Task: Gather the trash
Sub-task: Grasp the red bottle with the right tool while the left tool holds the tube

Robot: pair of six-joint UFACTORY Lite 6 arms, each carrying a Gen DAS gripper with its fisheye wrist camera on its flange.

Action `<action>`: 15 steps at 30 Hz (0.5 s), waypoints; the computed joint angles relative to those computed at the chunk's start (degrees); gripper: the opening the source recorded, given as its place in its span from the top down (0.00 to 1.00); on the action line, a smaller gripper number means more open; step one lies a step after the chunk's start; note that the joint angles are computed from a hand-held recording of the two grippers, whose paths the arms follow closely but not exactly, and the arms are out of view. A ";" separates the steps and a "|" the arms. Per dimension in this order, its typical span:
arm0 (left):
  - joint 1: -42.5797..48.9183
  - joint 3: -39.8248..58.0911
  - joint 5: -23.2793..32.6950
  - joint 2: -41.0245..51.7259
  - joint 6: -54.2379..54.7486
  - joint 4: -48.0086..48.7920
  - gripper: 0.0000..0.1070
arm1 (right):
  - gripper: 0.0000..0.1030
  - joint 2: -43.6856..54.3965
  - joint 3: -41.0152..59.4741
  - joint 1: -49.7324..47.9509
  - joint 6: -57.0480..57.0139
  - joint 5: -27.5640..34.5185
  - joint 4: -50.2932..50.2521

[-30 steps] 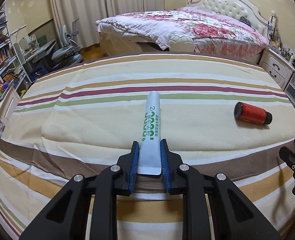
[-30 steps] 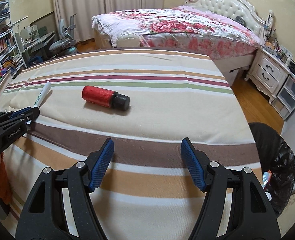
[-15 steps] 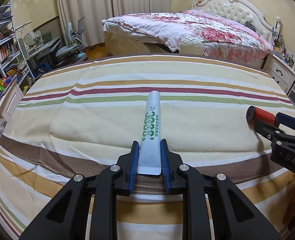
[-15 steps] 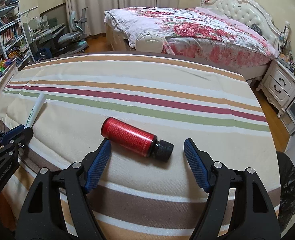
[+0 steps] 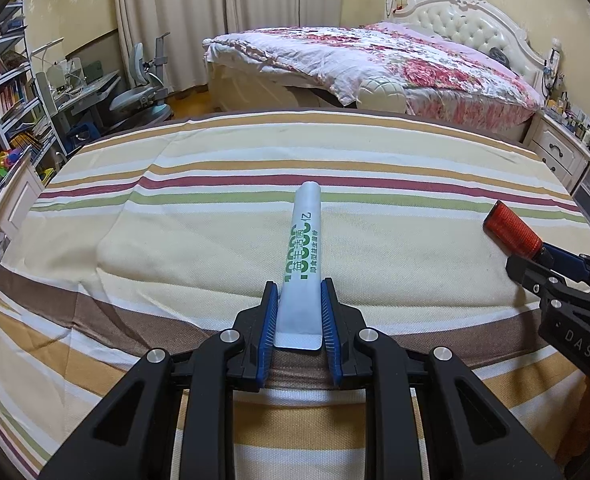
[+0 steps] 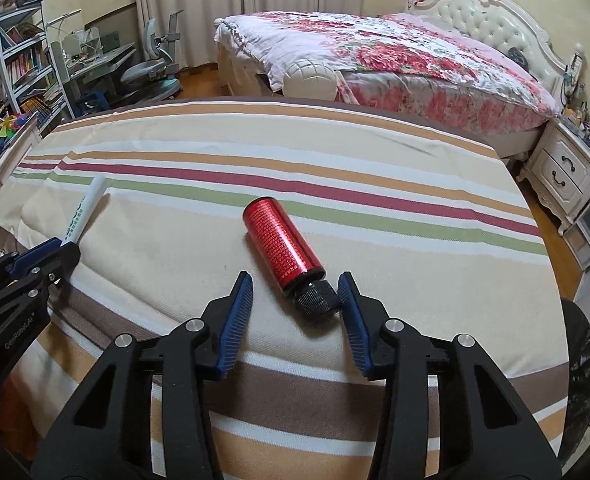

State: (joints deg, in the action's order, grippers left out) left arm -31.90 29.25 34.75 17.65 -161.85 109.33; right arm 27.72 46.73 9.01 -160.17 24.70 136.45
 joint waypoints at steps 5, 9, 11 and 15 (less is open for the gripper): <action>0.07 -0.06 0.00 -0.10 0.11 0.00 0.79 | 0.42 1.10 1.96 0.62 3.36 -1.00 -2.13; -0.02 -0.02 0.06 -0.02 0.23 -0.17 0.79 | 0.41 2.54 4.45 1.52 5.76 -1.81 -2.79; 0.02 -0.04 0.02 -0.09 0.25 -0.15 0.79 | 0.41 2.87 5.02 1.83 5.92 -2.06 -2.65; -0.09 0.04 0.08 0.00 0.31 -0.30 0.79 | 0.41 4.50 7.77 2.52 8.37 -3.05 -3.87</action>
State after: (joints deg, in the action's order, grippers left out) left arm -31.99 29.28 34.82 17.65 -161.54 109.04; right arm 32.22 54.50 11.53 -151.80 21.65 132.58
